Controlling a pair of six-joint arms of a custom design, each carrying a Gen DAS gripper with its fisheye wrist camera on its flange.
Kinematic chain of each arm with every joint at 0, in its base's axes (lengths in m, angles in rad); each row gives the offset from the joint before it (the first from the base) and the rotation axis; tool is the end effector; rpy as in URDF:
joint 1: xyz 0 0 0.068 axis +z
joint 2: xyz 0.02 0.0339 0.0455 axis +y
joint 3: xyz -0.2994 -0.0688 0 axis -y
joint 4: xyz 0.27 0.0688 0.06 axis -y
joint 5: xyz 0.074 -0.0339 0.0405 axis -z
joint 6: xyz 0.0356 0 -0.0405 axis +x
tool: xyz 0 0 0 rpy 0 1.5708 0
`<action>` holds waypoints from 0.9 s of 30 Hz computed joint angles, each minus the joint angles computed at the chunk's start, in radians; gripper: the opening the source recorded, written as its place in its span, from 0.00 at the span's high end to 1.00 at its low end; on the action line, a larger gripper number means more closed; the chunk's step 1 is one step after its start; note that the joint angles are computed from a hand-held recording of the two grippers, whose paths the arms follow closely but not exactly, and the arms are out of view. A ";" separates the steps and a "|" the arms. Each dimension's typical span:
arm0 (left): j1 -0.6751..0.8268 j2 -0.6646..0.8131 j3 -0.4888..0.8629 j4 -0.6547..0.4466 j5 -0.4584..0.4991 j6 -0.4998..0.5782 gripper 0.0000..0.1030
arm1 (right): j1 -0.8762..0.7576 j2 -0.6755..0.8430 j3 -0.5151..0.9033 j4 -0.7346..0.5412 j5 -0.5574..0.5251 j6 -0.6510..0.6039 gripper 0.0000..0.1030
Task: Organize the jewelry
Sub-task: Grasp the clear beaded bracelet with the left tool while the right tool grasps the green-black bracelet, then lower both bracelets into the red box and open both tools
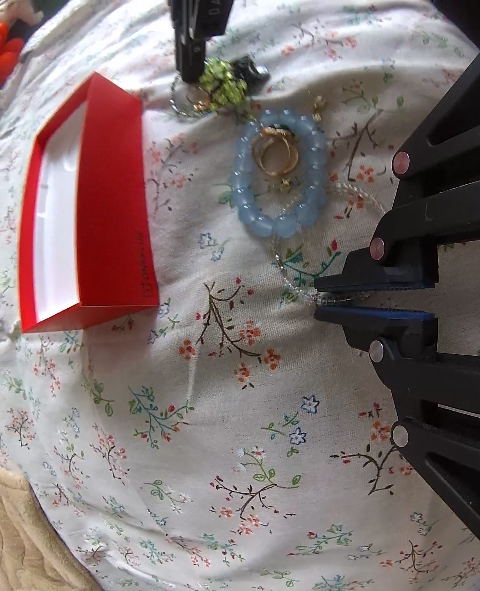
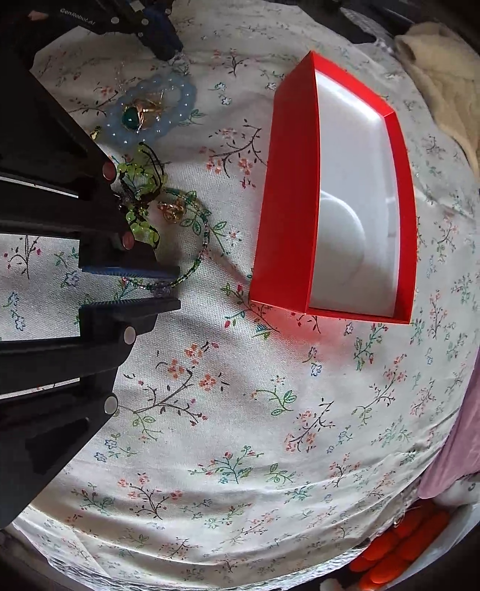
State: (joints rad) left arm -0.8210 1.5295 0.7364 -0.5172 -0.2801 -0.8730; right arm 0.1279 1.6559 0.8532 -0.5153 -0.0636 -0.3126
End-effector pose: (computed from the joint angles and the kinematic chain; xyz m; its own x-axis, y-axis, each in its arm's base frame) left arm 0.1896 -0.1892 0.1578 -0.9248 -0.0874 -0.3702 -0.0839 0.9961 -0.0257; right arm 0.3008 0.0410 0.1533 -0.8698 -0.4213 -0.2569 -0.4315 0.9019 -0.0184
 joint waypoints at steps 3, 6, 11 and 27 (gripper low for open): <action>-0.011 -0.053 -0.010 0.005 0.000 -0.009 0.99 | -0.013 -0.032 -0.002 -0.018 -0.035 -0.003 0.89; -0.018 -0.088 -0.005 0.005 -0.014 -0.007 1.00 | -0.064 -0.082 -0.001 -0.059 -0.083 -0.041 0.89; -0.004 -0.154 0.001 -0.003 -0.031 0.011 1.00 | -0.069 -0.151 0.005 -0.106 -0.139 -0.045 0.89; 0.035 -0.288 0.038 -0.021 -0.074 0.023 1.00 | -0.104 -0.311 0.062 -0.238 -0.306 -0.038 0.90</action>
State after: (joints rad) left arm -0.7856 1.2412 0.7748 -0.5383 -0.3543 -0.8502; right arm 0.0237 1.3452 0.9156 -0.7531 -0.3697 -0.3502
